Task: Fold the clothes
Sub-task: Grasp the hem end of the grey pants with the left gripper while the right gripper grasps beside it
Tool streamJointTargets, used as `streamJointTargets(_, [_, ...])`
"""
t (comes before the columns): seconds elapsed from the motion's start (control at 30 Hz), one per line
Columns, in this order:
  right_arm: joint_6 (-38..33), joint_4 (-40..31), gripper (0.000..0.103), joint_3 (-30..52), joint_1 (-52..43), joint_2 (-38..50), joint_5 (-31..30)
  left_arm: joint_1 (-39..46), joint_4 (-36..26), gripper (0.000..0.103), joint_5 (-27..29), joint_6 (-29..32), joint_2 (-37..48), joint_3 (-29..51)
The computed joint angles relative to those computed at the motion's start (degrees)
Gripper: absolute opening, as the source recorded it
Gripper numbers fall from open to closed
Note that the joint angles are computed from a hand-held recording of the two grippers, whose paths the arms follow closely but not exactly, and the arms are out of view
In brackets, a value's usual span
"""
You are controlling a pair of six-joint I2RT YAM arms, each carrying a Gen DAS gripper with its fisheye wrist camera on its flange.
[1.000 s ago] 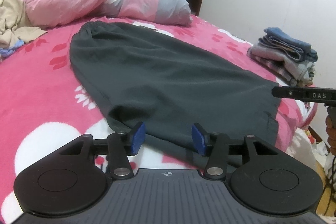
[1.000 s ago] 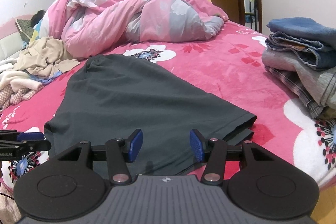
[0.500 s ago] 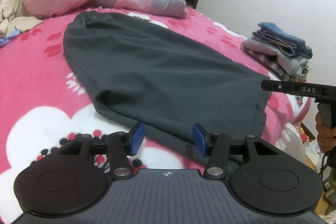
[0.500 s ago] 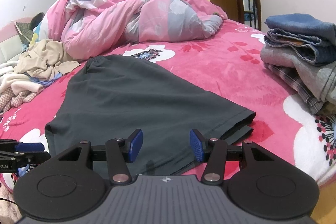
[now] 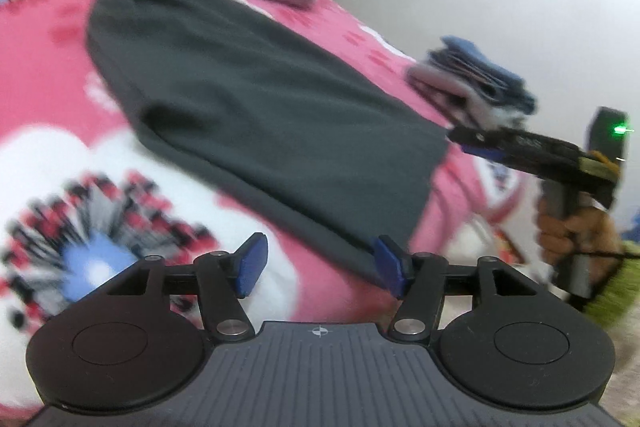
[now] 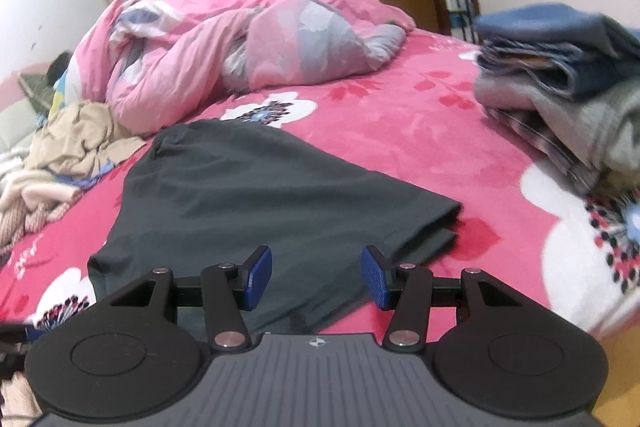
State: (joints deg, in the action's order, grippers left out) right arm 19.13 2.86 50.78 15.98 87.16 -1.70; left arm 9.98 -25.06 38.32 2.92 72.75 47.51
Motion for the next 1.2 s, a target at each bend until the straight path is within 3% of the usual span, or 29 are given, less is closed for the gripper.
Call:
streamJointTargets(0.2, [8.0, 0.4, 0.059, -1.3, -10.1, 0.5, -13.1, -0.9, -0.2, 0.062, 3.5, -5.0, 5.9, 2.3])
streamJointTargets(0.37, [17.0, 4.3, 0.059, -1.7, -17.2, 5.4, -25.1, -2.2, 3.2, 0.062, 6.0, -11.8, 10.4, 3.1])
streamJointTargets(0.5, [22.1, 8.9, 0.059, -0.4, -20.1, 10.3, -31.1, -3.3, 6.5, 0.062, 7.0, -15.8, 12.5, 3.7])
streamJointTargets(0.7, [26.0, 5.6, 0.059, 7.2, -20.2, 16.8, -32.2, -4.5, 10.7, 0.062, 7.5, -20.8, 16.1, 5.7])
streamJointTargets(0.9, [29.1, 1.4, 0.059, 8.0, -19.5, 16.1, -31.0, -5.5, 10.5, 0.059, 6.8, -19.7, 16.0, 5.5])
streamJointTargets(1.1, [30.8, -0.3, 0.059, 11.9, -18.9, 18.9, -29.8, -7.0, 9.0, 0.034, 4.0, -23.3, 19.2, 9.1])
streamJointTargets(1.17, [32.3, 2.2, 0.059, 12.6, -18.5, 20.4, -29.8, -7.1, 8.6, 0.016, 2.9, -24.2, 19.5, 9.4])
streamJointTargets(1.2, [32.9, 3.3, 0.056, 12.9, -18.3, 21.1, -29.8, -7.0, 8.5, 0.013, 2.5, -24.5, 19.7, 9.4])
